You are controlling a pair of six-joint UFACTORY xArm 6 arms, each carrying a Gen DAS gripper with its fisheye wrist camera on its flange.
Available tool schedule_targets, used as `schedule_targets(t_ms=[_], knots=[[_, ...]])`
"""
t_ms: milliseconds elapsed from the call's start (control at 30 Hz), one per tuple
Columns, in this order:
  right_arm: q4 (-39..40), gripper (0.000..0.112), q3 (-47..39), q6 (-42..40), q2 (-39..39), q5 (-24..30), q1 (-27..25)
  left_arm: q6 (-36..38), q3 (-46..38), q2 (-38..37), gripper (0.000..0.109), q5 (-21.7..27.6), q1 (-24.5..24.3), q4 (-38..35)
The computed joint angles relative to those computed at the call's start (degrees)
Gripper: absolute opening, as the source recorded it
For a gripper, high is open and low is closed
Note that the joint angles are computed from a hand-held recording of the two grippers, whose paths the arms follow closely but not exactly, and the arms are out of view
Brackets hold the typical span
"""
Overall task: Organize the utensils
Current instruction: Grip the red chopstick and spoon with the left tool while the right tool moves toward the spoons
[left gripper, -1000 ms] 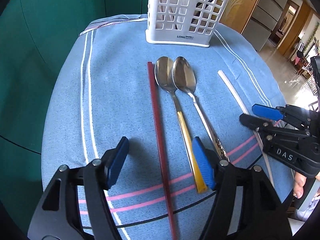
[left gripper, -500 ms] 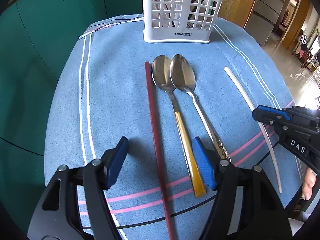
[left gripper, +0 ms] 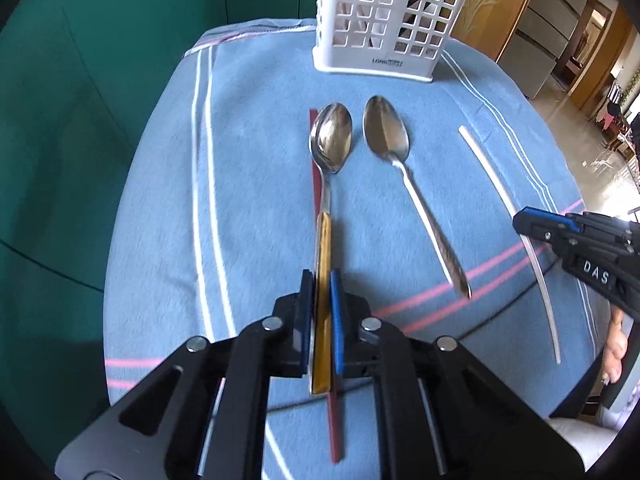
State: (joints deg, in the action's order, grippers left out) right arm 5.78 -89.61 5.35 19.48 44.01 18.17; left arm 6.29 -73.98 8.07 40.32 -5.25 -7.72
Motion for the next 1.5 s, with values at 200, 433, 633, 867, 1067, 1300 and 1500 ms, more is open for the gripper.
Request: schedule_targets(t_ms=[200, 433, 633, 867, 1067, 1300, 1500], knots=[[2.6, 0.01, 2.2, -2.4, -1.9, 0.5, -0.5, 4.0, 2.0, -2.2, 0.009, 1.0, 1.0, -4.9], [0.2, 0.019, -1.2, -0.7, 0.0, 0.7, -0.4, 3.1, -4.8, 2.8, 0.02, 2.8, 0.1, -2.6], [0.5, 0.023, -1.9, -1.4, 0.5, 0.8, -0.2, 4.2, -5.8, 3.5, 0.02, 3.2, -0.1, -4.1], [1.8, 0.027, -1.9, -1.5, 1.2, 1.7, -0.2, 8.1, -6.2, 3.4, 0.004, 4.6, 0.1, -9.2], [1.6, 0.037, -2.5, -1.0, 1.3, 1.9, -0.4, 7.5, -8.8, 4.9, 0.016, 4.9, 0.2, -8.4], [4.7, 0.037, -8.5, -3.9, 3.9, 2.7, -0.2, 8.9, -25.6, 16.3, 0.031, 9.4, 0.8, -8.6], [4.5, 0.037, -19.7, -3.7, 10.4, 6.9, 0.1, 8.6, -33.9, 22.7, 0.02, 12.7, 0.2, -6.6]])
